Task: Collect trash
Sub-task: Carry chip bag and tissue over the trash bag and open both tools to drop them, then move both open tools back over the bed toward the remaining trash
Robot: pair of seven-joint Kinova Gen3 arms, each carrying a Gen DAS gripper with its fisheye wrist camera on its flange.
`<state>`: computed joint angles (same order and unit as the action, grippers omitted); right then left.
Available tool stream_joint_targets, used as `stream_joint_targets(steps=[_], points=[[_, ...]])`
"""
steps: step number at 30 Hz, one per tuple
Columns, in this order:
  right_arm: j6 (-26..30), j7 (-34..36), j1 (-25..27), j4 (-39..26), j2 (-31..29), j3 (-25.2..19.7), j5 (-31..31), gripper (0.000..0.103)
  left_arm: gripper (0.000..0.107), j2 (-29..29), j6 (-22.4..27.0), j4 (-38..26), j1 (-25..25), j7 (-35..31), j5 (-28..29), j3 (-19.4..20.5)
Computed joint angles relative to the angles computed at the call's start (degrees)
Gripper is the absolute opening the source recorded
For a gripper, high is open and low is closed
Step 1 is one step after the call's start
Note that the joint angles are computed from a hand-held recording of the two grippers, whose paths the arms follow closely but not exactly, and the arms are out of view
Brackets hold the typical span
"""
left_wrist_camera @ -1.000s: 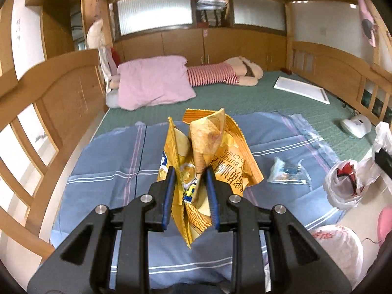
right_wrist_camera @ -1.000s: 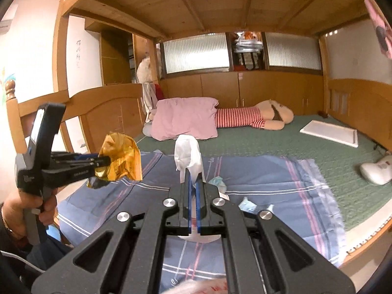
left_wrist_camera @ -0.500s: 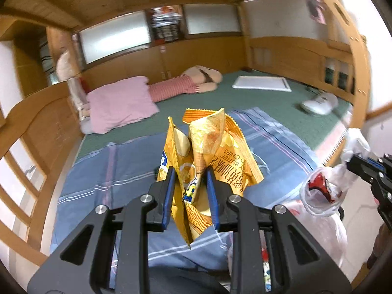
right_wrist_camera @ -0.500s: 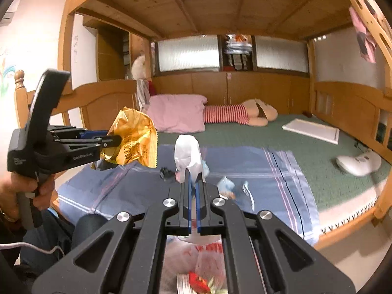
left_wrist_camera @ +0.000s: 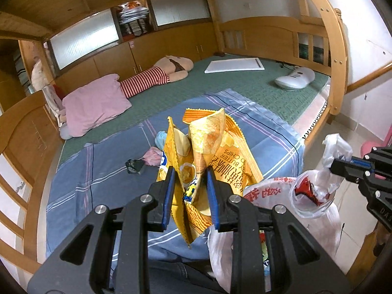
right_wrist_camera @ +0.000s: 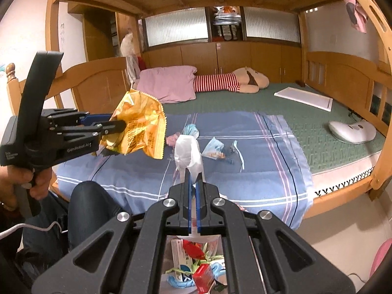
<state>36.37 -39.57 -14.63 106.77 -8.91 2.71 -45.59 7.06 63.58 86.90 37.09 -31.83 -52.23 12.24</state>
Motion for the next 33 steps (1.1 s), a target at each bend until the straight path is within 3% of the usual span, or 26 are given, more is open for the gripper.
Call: stream_joint_targets(steps=[2,3,6,9,12,14,16,18,22,25,27,29,31,33], points=[[1.5,-0.7,3.3,-0.5,0.3,-2.5,0.4,0.004,0.027,0.4,0.3,-0.3,0.4,0.1,-0.4,0.2],[1.2,-0.3,5.3,0.1,-0.1,-4.1,-0.3,0.013,0.027,0.5,0.3,-0.3,0.5,0.0,-0.3,0.2],[-1.6,3.0,11.0,2.6,-1.9,-8.5,-5.1,0.067,0.027,0.3,-1.0,-0.3,0.9,-1.4,1.5,-1.2],[-3.3,6.7,13.6,4.0,-3.2,-10.8,-8.5,0.069,0.027,-0.1,-3.1,-0.7,2.3,-5.6,6.2,-4.8],[-7.7,7.3,9.8,5.8,-4.6,-8.7,-9.2,0.069,0.033,-1.0,-8.3,0.7,-4.7,-11.0,13.1,-0.6],[-10.7,5.2,6.2,6.5,-5.3,-6.5,-7.7,0.073,0.051,-1.1,-11.6,1.9,-10.0,-15.0,17.8,3.3],[-13.5,0.8,1.6,7.0,-5.6,-3.8,-3.7,0.078,0.078,-1.1,-13.9,2.8,-13.5,-19.2,22.5,5.1],[-15.2,-3.9,-3.7,7.1,-5.5,0.0,0.7,0.079,0.084,-0.8,-13.8,2.8,-12.8,-21.7,25.3,2.7],[-16.1,-13.2,-10.5,6.4,-4.1,5.1,8.3,0.084,0.092,-0.9,-14.8,3.3,-10.8,-22.2,27.9,-2.8],[-16.2,-20.2,-8.6,4.4,-0.8,3.5,12.0,0.087,0.092,-0.9,-13.5,3.1,-11.7,-18.7,25.3,-4.2],[-16.1,-24.9,-3.4,1.9,3.3,-1.3,14.4,0.087,0.092,-0.4,-12.1,2.4,-13.7,-16.2,25.0,-5.7],[-14.5,-29.5,-1.3,-2.1,8.3,-3.5,18.4,0.087,0.092,0.8,-11.0,1.1,-15.7,-13.7,25.0,-7.1],[-15.4,-34.1,-3.4,-5.8,13.6,-2.5,22.9,0.087,0.092,1.8,-11.3,0.5,-18.4,-11.8,25.6,-8.9],[-15.4,-38.7,-8.2,-10.4,18.9,1.4,27.4,0.087,0.092,3.2,-11.4,-0.4,-20.8,-10.4,26.0,-10.3]])
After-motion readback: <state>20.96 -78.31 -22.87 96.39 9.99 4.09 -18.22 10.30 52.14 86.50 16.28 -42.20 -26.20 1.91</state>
